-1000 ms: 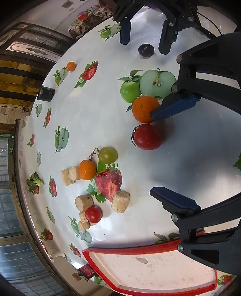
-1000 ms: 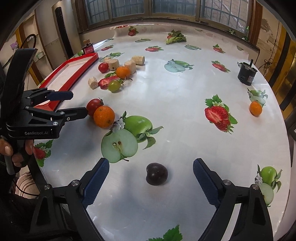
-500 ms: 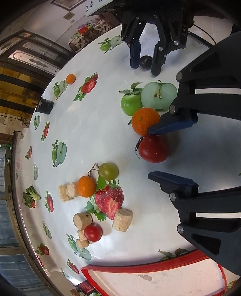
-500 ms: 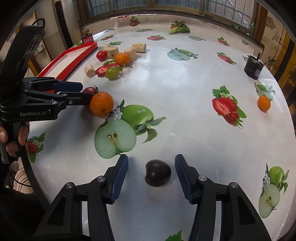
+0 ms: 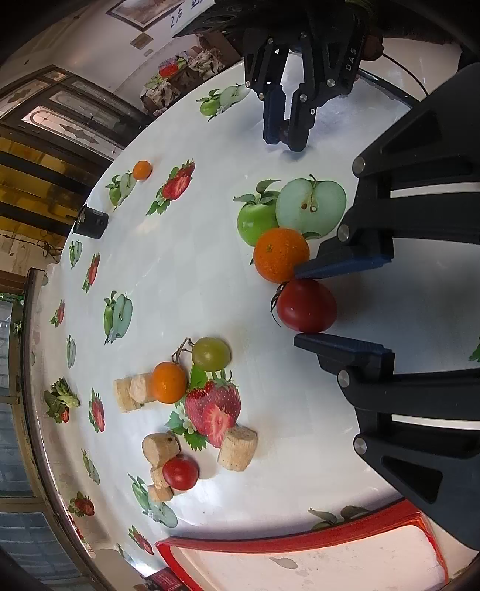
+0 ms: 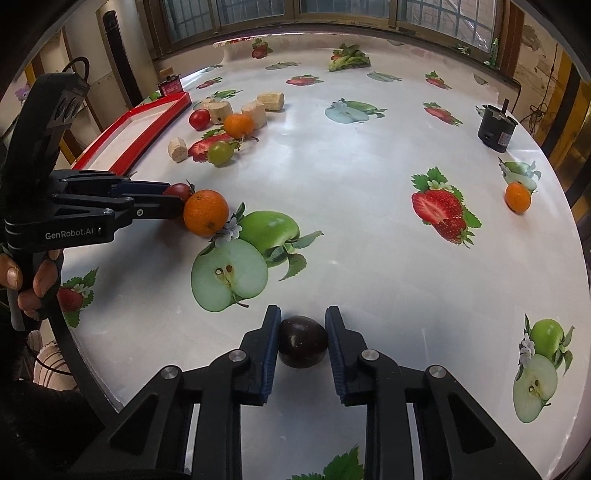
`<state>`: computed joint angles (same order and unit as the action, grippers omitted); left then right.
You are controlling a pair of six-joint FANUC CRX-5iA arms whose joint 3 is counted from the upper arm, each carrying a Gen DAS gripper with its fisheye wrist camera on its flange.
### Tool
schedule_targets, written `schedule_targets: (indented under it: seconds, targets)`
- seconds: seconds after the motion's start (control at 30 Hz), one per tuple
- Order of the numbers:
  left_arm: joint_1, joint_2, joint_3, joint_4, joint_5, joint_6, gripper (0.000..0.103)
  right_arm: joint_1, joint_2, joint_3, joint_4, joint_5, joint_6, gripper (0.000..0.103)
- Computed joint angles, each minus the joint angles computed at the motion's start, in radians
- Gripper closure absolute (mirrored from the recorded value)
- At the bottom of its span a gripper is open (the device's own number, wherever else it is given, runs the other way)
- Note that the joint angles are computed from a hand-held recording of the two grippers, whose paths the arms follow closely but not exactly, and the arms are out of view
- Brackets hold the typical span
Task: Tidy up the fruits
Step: 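Carry the tomato over the red tray with the left tool while the right tool drops the plum in it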
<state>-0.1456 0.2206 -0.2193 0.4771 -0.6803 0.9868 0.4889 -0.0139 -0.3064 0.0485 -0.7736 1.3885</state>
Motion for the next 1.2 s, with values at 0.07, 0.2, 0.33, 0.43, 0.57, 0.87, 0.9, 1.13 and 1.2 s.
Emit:
schedule_targets:
  seconds: [0.07,0.2,0.33,0.43,0.57,0.87,0.9,1.13,1.2]
  targets:
    - [0.007,-0.017,-0.017,0.013,0.004,-0.005,0.076,0.002,-0.006,0.001,-0.004,-0.001,0.006,0.078]
    - [0.026,-0.065,-0.053,0.028,0.020,-0.013,0.076,0.008,-0.013,0.009,-0.017,0.000,0.019,0.078]
    - [0.048,-0.109,-0.078,0.034,0.034,-0.018,0.076,0.022,-0.009,0.030,-0.036,0.006,0.041,0.078]
    - [0.066,-0.137,-0.093,0.038,0.044,-0.019,0.076,0.037,0.001,0.053,-0.051,0.009,0.066,0.078]
    - [0.088,-0.164,-0.113,0.039,0.049,-0.012,0.076,0.057,0.020,0.080,-0.062,0.011,0.093,0.078]
    - [0.137,-0.225,-0.163,0.042,0.076,-0.009,0.076,0.075,0.062,0.153,-0.131,-0.011,0.171,0.078]
    - [0.145,-0.232,-0.168,0.038,0.078,-0.005,0.076,0.079,0.070,0.163,-0.136,-0.015,0.180,0.078]
    - [0.202,-0.277,-0.198,0.007,0.087,0.025,0.076,0.108,0.118,0.244,-0.198,-0.033,0.257,0.078]
    - [0.223,-0.290,-0.207,0.003,0.088,0.029,0.076,0.117,0.135,0.268,-0.210,-0.037,0.275,0.078]
